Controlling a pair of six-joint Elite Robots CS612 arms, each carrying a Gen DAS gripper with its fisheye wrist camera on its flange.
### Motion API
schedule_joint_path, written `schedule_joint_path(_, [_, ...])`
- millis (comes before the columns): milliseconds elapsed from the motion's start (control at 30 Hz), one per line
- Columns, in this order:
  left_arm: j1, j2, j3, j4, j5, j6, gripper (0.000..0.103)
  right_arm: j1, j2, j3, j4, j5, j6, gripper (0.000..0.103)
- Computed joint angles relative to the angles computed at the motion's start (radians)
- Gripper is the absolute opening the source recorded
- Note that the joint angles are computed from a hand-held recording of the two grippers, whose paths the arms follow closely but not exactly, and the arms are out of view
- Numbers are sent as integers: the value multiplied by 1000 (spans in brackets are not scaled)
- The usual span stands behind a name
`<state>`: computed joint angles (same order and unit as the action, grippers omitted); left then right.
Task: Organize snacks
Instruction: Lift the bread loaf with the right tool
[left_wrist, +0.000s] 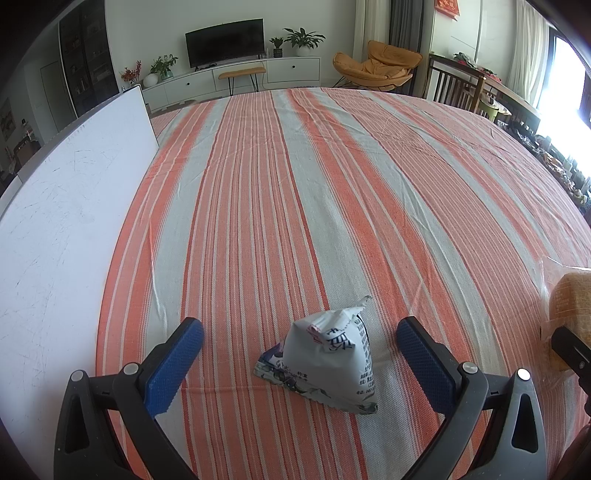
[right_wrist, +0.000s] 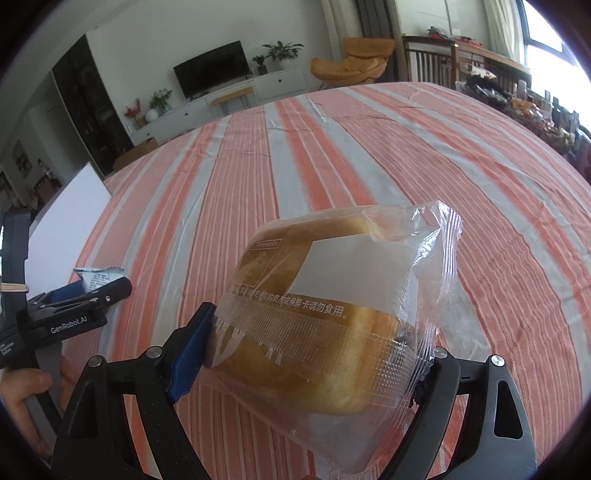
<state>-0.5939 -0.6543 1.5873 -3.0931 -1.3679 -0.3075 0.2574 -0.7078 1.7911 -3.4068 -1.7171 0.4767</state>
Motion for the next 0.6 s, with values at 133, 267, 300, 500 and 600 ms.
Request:
schedule_joint_path(133, [0,0,0,0,0,0,103,-2,0,3,-7,6,3,89])
schedule_joint_path(267, [0,0,0,0,0,0,103,-2,1,3,-9,7,4,89])
schedule_joint_path(300, [0,0,0,0,0,0,103,-2,1,3,-8,6,3,89])
schedule_joint_path(500, [0,0,0,0,0,0,103,-2,1,3,-9,7,3,89])
schedule_joint_path(600, [0,0,0,0,0,0,103,-3,1,4,-13,10,6,89])
